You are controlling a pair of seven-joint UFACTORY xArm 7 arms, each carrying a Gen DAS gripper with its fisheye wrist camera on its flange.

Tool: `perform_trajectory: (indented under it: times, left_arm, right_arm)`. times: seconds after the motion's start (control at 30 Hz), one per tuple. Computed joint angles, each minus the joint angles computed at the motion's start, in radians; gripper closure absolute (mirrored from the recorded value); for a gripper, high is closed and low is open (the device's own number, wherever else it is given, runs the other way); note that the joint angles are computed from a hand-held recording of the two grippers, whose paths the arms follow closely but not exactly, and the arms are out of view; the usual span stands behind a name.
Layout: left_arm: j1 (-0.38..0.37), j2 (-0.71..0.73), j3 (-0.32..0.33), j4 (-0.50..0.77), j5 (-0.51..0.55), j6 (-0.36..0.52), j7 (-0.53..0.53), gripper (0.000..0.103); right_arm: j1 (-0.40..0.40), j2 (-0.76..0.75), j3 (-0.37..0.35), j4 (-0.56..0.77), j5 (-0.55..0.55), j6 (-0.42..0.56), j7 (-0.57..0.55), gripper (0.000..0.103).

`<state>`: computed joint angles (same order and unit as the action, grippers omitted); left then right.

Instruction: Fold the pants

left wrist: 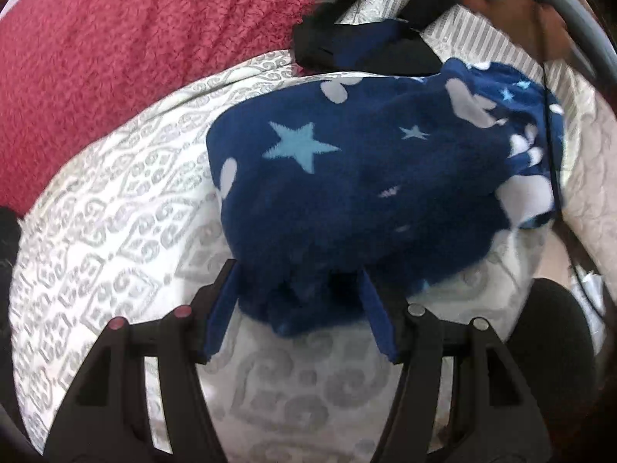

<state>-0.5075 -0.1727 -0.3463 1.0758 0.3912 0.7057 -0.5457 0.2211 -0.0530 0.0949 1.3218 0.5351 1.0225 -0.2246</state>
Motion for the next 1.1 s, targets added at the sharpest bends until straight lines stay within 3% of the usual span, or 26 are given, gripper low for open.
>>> perform_trajectory:
  times: [0.1,0.23,0.4,0.47,0.57,0.6,0.63,0.73,0.9,0.97,1.0,1.1]
  left_arm:
    - [0.017,0.007,-0.011,0.005,0.075,0.004,-0.095,0.040]
    - [0.043,-0.052,0.008,-0.055,0.081,-0.032,-0.176,0.040]
    - [0.066,-0.133,0.010,-0.139,0.032,-0.070,-0.175,0.039]
    - [0.070,-0.144,0.007,-0.152,0.006,-0.085,-0.158,0.039]
    - [0.070,-0.148,0.008,-0.162,-0.043,-0.112,-0.130,0.039]
    - [0.070,-0.147,0.008,-0.156,-0.053,-0.116,-0.116,0.039]
    - [0.075,-0.146,0.002,-0.152,-0.050,-0.118,-0.112,0.039]
    - [0.098,-0.129,-0.028,-0.123,0.006,-0.107,-0.106,0.039]
    - [0.105,-0.120,-0.036,-0.105,0.057,-0.113,-0.110,0.041]
    - [0.101,-0.136,-0.028,-0.122,0.057,-0.151,-0.103,0.069]
    - [0.097,-0.143,-0.022,-0.130,0.046,-0.157,-0.086,0.075]
    - [0.119,-0.180,-0.049,-0.155,0.084,-0.145,-0.101,0.079]
  right_arm:
    - [0.008,0.145,0.018,0.172,-0.072,0.062,-0.022,0.043]
    - [0.001,0.369,0.047,0.439,-0.091,0.177,0.012,0.030]
    - [0.031,0.566,0.065,0.672,-0.193,0.302,0.055,0.029]
    - [0.040,0.663,0.081,0.802,-0.216,0.415,0.045,0.029]
    - [0.059,0.730,0.089,0.904,-0.245,0.505,0.007,0.029]
    - [0.074,0.734,0.085,0.915,-0.270,0.515,-0.015,0.034]
    - [0.083,0.737,0.080,0.924,-0.286,0.522,-0.026,0.049]
    - [0.107,0.722,0.065,0.923,-0.336,0.518,-0.064,0.070]
    - [0.086,0.677,0.071,0.876,-0.312,0.500,-0.102,0.078]
    - [0.096,0.672,0.066,0.856,-0.320,0.473,-0.096,0.080]
    - [0.104,0.672,0.065,0.849,-0.325,0.457,-0.092,0.081]
    - [0.125,0.717,0.070,0.922,-0.330,0.473,-0.069,0.081]
